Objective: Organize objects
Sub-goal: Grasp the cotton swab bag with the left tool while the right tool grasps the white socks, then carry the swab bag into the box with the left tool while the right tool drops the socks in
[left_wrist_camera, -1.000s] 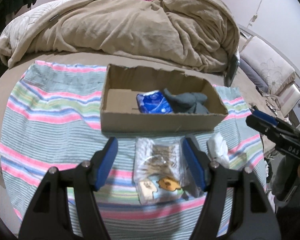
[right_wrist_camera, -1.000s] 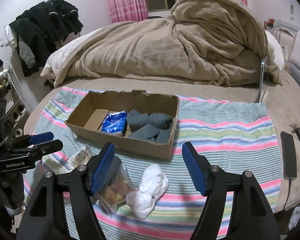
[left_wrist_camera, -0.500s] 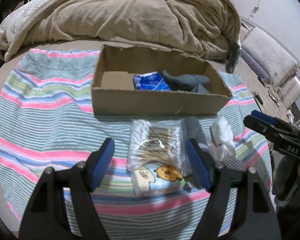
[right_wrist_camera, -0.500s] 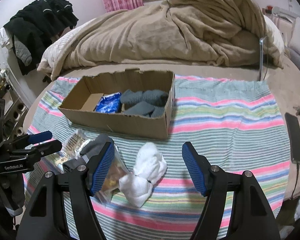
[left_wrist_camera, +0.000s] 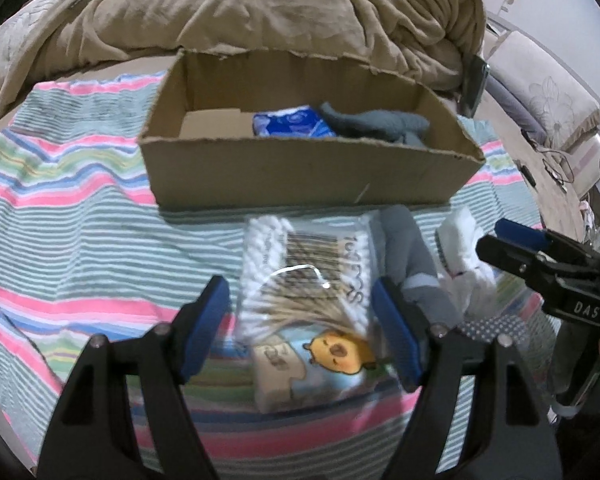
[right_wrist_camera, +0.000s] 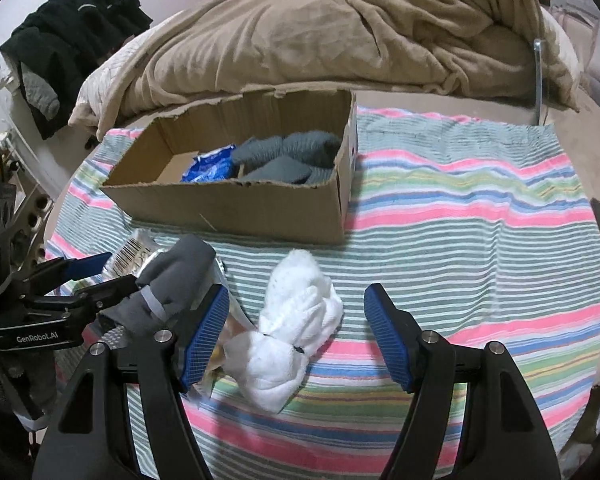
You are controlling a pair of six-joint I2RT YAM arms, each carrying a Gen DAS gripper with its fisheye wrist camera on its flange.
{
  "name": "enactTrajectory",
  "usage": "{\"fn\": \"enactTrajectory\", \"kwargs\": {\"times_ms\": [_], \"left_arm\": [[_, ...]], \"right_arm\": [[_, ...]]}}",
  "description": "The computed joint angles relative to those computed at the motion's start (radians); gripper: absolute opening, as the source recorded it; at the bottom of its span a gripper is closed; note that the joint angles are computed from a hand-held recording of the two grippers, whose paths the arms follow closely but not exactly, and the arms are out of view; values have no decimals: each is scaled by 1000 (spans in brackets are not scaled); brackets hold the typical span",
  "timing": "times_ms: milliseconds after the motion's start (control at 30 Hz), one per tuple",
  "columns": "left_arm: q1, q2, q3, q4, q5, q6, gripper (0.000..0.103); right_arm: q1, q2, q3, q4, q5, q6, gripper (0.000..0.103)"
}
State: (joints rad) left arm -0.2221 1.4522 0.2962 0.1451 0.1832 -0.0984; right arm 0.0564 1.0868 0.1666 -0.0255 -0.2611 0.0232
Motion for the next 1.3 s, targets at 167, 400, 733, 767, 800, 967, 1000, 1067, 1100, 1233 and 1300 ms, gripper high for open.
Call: {"fn": "enactTrajectory", "kwargs": {"times_ms": [167,400,733,767,800,967,1000,1067,1100,1233,1300], "left_arm": [[-15,91,15,55,-8,-2,80],[-21,119,7,102,-2,13,68],[2,-31,-31,53,30,24,61],[10,-49,-29,36,35,28,61],[18,-78,-32,17,41,30,61],[71,-202,-36,-79,79,47,61],[81,-228,-37,-98,84,50,61],[103,-259,-34,-126,99,61,61],[103,-266,-28,-130,100,55,61],[139,-330,-20,-183,123,72,61],[159,-357,-10,-207,134,84,61]], "right_arm": [[3,104,7,56,-7,-5,73],[37,189,5,112,-8,4,54],[13,76,2,33,-43,-16,41],[12,50,2,14,-47,-16,41],[16,40,4,7,-45,-13,41],[36,-80,14,-83,-47,1,41],[39,-101,18,-99,-46,4,41],[45,-151,27,-140,-48,5,41],[51,-166,33,-152,-45,8,41],[62,-224,51,-198,-44,16,41],[74,-246,61,-215,-38,24,41]]}}
